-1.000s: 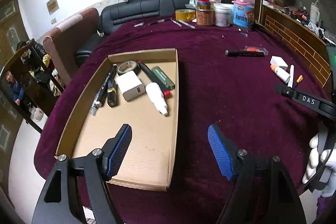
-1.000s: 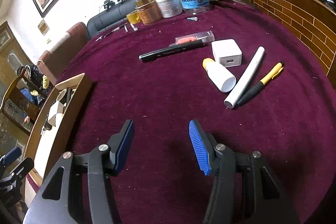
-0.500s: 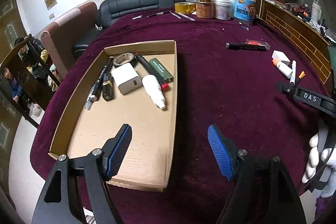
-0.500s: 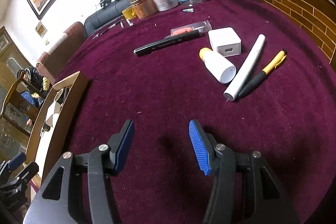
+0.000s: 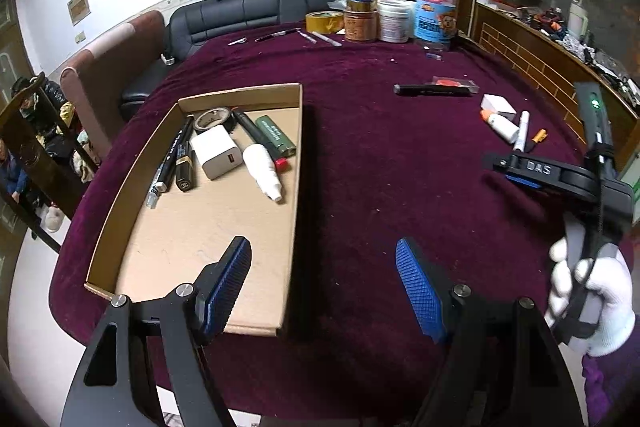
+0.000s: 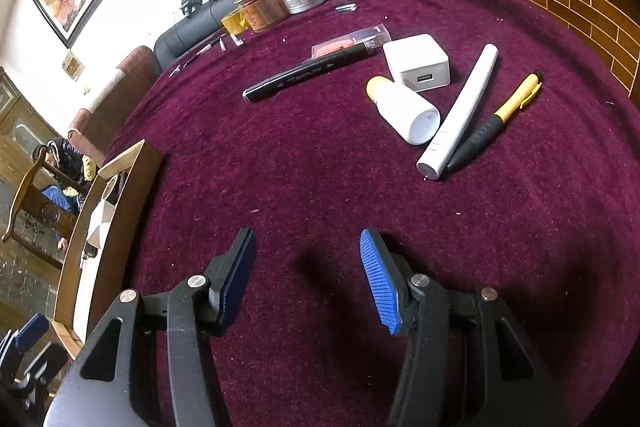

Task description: Organize rigid objects

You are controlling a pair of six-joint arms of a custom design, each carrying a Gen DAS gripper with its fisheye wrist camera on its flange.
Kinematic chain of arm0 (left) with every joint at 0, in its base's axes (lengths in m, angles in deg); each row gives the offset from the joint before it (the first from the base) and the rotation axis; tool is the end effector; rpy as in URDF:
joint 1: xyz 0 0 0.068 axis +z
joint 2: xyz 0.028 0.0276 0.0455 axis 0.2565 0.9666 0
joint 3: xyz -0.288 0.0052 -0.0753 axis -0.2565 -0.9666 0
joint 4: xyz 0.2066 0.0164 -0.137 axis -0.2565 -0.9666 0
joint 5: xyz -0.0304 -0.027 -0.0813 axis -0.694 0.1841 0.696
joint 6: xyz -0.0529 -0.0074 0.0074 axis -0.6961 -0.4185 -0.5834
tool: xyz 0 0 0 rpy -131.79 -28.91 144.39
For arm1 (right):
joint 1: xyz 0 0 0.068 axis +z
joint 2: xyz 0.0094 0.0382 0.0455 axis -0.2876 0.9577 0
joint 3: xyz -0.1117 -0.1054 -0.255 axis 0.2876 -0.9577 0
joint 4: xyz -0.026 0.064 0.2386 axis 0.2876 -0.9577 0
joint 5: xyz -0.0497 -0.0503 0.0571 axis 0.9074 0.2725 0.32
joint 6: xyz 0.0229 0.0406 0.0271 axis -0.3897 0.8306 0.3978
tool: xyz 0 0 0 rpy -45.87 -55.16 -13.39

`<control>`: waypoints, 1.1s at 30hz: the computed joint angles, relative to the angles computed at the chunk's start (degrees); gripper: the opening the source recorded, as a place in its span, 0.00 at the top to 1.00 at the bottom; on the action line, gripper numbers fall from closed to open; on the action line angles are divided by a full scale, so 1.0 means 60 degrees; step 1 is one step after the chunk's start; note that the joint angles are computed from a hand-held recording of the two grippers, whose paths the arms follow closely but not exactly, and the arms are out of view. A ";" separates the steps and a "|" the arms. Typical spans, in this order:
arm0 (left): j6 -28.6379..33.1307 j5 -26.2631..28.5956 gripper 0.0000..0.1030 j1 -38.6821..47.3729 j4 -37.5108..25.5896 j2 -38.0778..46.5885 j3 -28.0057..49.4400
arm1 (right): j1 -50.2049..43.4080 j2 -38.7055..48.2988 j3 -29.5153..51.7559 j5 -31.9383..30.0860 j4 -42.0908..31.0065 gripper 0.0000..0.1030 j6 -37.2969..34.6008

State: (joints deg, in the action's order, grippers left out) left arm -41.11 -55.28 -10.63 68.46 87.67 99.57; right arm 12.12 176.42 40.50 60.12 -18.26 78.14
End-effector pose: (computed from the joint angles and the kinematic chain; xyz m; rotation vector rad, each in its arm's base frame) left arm 0.2005 -0.0824 0.2094 0.0074 2.4355 0.0902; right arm 0.3388 0.1901 0.1317 0.0899 2.4543 0.6235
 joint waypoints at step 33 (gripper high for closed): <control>-0.0307 0.2194 0.32 0.0260 0.0943 0.0834 0.0335 | 0.0102 -0.0028 -0.0094 0.0051 0.0156 0.41 0.0035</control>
